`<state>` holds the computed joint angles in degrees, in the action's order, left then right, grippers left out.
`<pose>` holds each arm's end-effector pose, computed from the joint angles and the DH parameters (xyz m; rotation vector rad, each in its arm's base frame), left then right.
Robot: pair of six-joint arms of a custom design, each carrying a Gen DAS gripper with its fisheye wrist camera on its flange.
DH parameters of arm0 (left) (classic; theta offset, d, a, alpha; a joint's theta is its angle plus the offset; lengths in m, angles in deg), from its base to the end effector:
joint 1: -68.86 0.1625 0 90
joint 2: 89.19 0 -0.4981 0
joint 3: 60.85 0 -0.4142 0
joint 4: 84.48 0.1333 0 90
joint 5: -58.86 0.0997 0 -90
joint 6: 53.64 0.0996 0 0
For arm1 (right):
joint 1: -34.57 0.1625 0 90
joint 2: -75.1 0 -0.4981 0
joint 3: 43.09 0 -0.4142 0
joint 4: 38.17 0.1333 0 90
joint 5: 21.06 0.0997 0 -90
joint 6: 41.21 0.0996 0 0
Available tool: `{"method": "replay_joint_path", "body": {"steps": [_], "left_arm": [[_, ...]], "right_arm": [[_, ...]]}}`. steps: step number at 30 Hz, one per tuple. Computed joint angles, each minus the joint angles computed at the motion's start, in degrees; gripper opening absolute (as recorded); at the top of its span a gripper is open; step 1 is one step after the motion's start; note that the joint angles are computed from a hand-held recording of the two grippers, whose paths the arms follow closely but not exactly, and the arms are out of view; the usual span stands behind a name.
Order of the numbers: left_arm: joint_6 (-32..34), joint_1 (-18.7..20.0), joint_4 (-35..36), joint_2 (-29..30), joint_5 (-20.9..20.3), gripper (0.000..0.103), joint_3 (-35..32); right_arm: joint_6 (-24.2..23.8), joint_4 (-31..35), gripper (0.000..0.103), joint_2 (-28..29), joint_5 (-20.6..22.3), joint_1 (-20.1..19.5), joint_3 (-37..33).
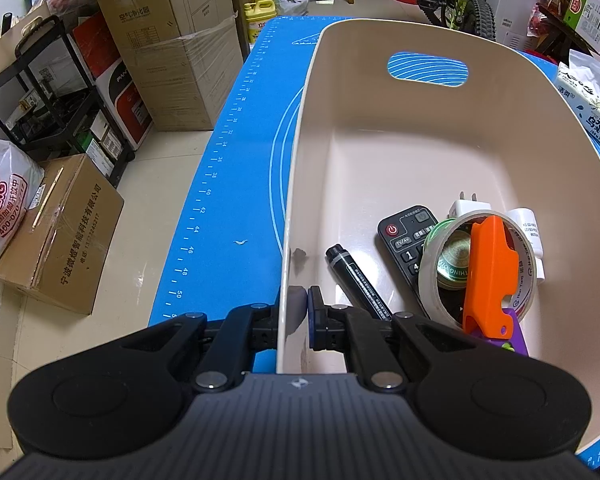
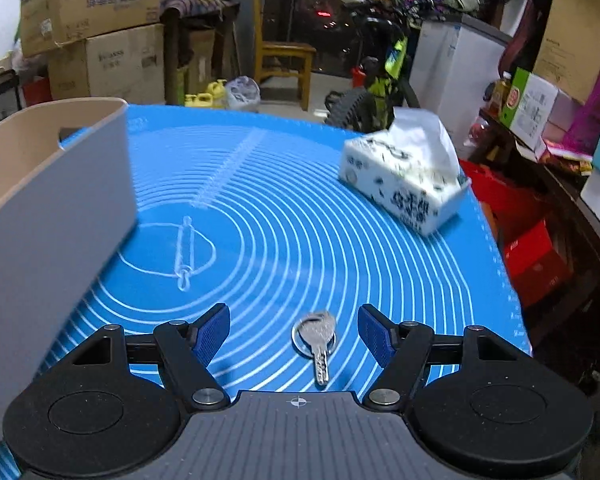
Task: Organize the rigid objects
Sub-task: 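Return the right gripper to the mat and grasp the silver key ring, then carry the key ring with the right gripper and drop it into the basket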
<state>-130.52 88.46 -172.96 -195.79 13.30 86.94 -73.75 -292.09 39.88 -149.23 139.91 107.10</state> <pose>-0.1150 -0.2565 0.2472 0.2222 2.1744 -0.6083 0.1635 -0.3249 0.0980 0.5826 -2.1757 0.8863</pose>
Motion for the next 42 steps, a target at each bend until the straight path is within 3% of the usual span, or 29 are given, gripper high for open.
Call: {"method": "replay_joint_path", "body": {"steps": [8,13,16,18,19,26,42], "left_arm": [[0.0,0.0,-0.2,0.3,0.0,0.010,0.1],[0.0,-0.1,0.0,0.4,0.1,0.010,0.1],[-0.2,-0.1,0.2,0.5,0.0,0.011,0.0],[-0.3,-0.2,0.2,0.6,0.1,0.011,0.0],[-0.4,-0.2,0.3,0.7,0.1,0.011,0.1],[-0.4,-0.3,0.2,0.7,0.0,0.011,0.0],[-0.4,-0.2,0.2,0.8,0.1,0.011,0.0]], "right_arm": [[5.6,1.1,0.075,-0.5,3.5,-5.5,-0.3],[5.2,0.7,0.069,-0.1,7.3,-7.9,0.1],[2.9,0.0,0.060,0.8,6.3,-7.2,-0.3],[0.8,-0.8,0.041,1.2,6.1,-6.9,-0.2],[0.1,-0.8,0.038,1.2,6.1,-6.7,-0.1],[-8.1,-5.6,0.038,5.2,2.8,-3.1,-1.4],[-9.4,-7.5,0.038,6.4,1.6,-1.1,-1.7]]}}
